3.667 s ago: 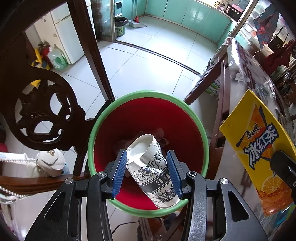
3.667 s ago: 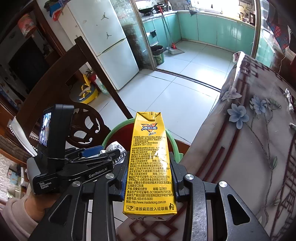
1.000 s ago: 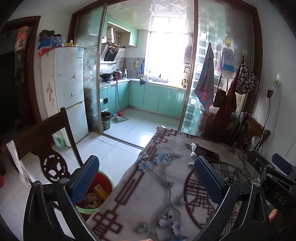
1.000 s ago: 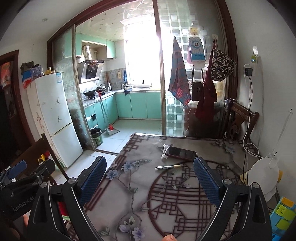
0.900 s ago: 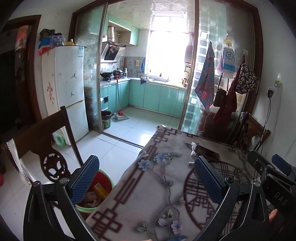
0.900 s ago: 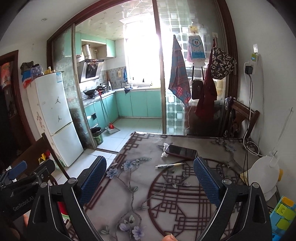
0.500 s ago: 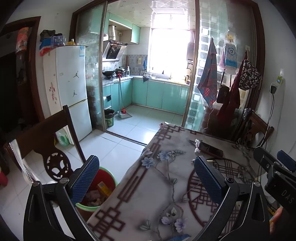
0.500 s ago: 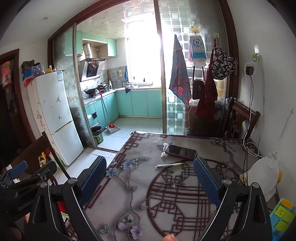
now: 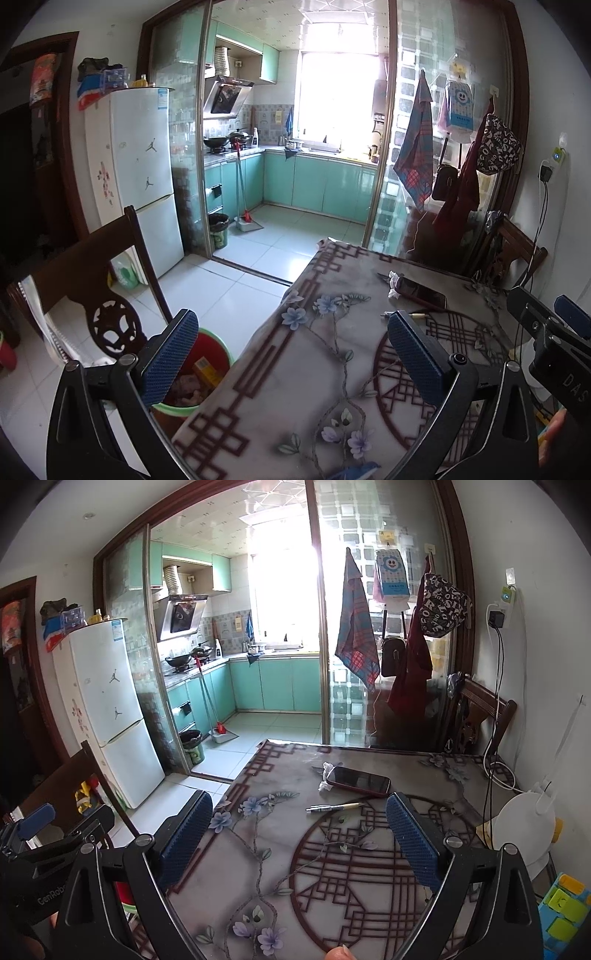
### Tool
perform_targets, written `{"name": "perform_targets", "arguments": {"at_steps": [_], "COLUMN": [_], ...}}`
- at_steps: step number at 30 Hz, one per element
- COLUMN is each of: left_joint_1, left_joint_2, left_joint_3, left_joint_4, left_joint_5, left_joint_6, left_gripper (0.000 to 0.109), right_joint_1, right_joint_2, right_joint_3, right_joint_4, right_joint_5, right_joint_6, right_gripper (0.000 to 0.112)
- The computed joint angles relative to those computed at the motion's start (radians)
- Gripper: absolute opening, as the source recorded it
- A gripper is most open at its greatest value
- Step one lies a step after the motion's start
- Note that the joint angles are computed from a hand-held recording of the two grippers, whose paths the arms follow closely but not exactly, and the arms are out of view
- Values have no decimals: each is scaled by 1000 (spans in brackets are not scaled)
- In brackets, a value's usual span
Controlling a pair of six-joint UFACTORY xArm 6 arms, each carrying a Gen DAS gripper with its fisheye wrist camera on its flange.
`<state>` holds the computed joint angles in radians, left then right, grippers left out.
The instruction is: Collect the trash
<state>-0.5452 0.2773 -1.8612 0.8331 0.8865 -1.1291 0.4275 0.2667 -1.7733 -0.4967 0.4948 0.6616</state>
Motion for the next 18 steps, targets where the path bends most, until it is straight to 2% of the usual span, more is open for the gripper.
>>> {"name": "perform_targets", "arguments": {"at_steps": [18], "left_joint_1": [-7], "left_joint_2": [8], "left_joint_3": [-13], "left_joint_4": [-15], "left_joint_5": [9], "left_joint_6": [11], "left_gripper": [103], "right_joint_1": [-10], "right_joint_2": [-19], "right_joint_3": [33], "right_joint_4": [-4], "right_joint_5": [-14], "right_joint_6": [7], "right_gripper": [96]}}
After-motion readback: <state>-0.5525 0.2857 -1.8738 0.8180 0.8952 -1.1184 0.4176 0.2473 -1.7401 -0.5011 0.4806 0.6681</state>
